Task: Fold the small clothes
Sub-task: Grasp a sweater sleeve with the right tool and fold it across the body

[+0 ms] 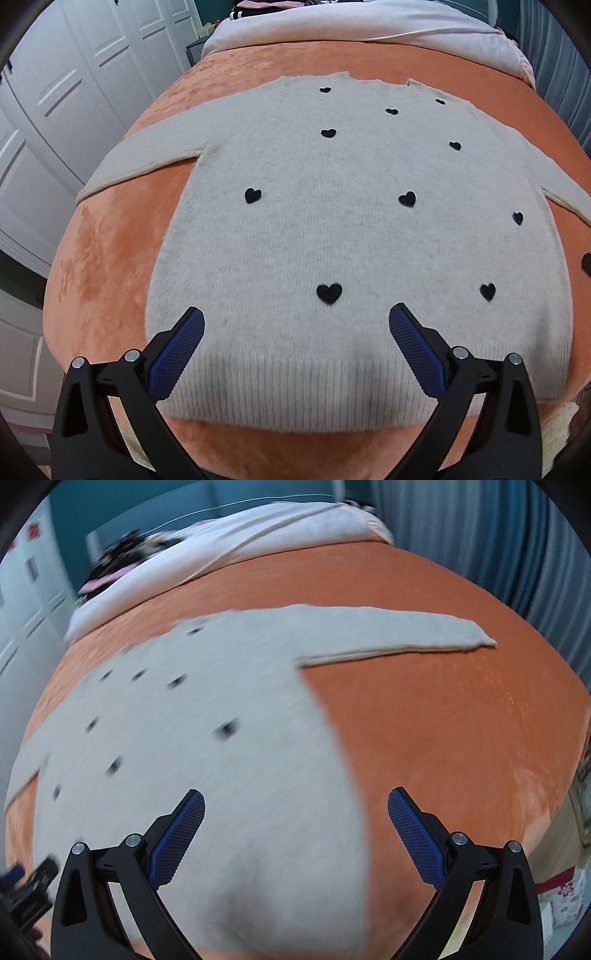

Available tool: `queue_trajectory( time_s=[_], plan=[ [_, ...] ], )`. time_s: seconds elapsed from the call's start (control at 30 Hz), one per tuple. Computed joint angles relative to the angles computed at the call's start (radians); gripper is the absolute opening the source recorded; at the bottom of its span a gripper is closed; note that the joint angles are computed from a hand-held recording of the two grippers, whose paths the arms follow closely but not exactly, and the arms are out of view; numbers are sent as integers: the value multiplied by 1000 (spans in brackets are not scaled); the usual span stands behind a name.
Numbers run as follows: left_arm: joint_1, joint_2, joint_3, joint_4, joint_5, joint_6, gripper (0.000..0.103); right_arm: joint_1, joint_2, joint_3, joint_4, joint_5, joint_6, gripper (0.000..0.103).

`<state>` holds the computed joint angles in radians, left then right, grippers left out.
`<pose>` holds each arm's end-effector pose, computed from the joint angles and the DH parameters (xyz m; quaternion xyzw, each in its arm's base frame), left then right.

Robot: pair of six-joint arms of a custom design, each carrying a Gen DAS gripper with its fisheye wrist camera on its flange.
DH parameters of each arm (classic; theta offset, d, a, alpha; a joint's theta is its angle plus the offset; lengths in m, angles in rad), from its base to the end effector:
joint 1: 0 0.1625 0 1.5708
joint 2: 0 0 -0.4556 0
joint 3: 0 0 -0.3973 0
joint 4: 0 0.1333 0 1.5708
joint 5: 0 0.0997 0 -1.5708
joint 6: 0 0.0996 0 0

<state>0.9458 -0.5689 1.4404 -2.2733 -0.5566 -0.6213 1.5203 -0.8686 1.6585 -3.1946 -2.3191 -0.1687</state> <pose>-0.2499 -0.7187 0.0352 0.0426 0.8710 -0.2225 0.4360 0.0304 -0.6974 0.2529 -0.0975 -0.8583 0.3381 0.3734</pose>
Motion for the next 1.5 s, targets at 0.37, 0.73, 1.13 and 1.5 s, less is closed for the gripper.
queue_trajectory(
  time_s=[0.37,0.73,1.13,1.5],
  plan=[
    [58,162,-293,-81,42,197,98,-291,94,-552,331,227,400,98],
    [72,117,-246,-151,79,167,98,-126,289,-905,411,372,-49,12],
    [149,-29,-107,-249,15,56,98,60,574,-964,752,406,-229,19],
    [320,-24,-241,-420,-10,114,98,30,258,-443,279,267,-202,63]
  ],
)
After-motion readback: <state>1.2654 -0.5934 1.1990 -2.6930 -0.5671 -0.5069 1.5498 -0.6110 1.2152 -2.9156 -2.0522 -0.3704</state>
